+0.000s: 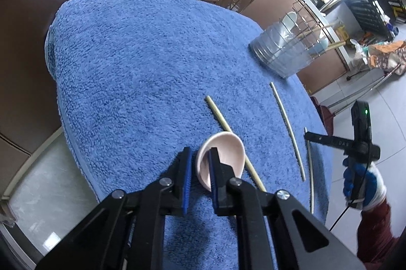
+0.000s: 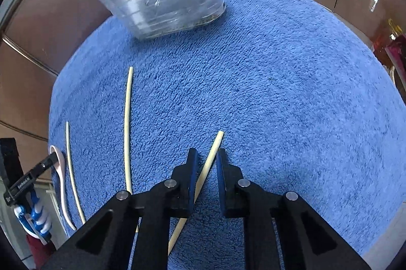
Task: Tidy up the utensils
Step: 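Close the left tool on the pink spoon while the right tool grasps a chopstick, then lift the pink spoon with the left tool to the holder while the right tool carries its chopstick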
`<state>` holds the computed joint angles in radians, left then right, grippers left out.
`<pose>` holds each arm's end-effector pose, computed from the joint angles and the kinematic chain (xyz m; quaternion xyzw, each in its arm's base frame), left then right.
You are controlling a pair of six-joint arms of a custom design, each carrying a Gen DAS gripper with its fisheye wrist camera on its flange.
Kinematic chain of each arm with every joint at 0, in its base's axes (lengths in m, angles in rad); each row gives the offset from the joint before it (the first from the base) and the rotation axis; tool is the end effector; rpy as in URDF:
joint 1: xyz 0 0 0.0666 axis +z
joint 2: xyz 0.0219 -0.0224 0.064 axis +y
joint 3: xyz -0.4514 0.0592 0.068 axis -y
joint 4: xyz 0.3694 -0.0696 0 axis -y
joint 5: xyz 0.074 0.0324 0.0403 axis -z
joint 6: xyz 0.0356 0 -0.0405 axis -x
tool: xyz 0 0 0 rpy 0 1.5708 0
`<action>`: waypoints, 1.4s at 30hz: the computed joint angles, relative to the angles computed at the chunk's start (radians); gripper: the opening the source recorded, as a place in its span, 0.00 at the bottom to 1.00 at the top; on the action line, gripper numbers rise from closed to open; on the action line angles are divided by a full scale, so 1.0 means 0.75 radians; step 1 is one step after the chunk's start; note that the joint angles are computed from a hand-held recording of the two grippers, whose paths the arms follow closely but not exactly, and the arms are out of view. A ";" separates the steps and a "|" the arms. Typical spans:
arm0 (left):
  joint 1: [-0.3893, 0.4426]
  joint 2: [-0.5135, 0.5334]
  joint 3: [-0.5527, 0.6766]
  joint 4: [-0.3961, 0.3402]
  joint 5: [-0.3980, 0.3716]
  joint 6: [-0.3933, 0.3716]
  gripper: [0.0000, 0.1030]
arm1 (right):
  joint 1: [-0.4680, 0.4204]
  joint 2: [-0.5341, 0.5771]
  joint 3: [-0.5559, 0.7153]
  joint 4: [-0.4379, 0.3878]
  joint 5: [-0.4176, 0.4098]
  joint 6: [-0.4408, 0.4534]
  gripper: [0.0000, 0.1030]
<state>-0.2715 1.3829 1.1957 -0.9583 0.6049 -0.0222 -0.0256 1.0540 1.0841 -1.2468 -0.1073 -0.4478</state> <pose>0.3892 -0.1298 0.4238 0.1987 0.9139 -0.3139 0.1637 0.2650 -0.0034 0.4651 0.2213 0.9578 0.0885 0.1609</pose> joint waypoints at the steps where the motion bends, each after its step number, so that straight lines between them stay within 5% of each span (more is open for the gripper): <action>1: -0.004 0.004 0.007 -0.009 -0.005 -0.010 0.12 | -0.004 0.015 0.012 -0.019 -0.005 0.018 0.14; 10: -0.029 0.013 0.031 -0.043 -0.053 -0.075 0.10 | 0.013 0.119 0.092 -0.133 -0.019 0.096 0.15; 18: -0.067 -0.029 0.006 0.009 -0.137 -0.054 0.07 | 0.060 0.151 0.107 -0.117 0.014 0.079 0.12; 32: -0.098 -0.181 -0.007 0.053 -0.271 -0.009 0.06 | -0.043 -0.066 -0.001 -0.029 -0.087 0.127 0.05; 42: -0.129 -0.288 -0.003 0.038 -0.320 0.052 0.06 | -0.013 -0.227 0.072 -0.061 -0.070 0.133 0.05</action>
<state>-0.3681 1.1667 1.1938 -0.9300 0.3649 0.0166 -0.0357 0.8837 1.1378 -1.2923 -0.1599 -0.3483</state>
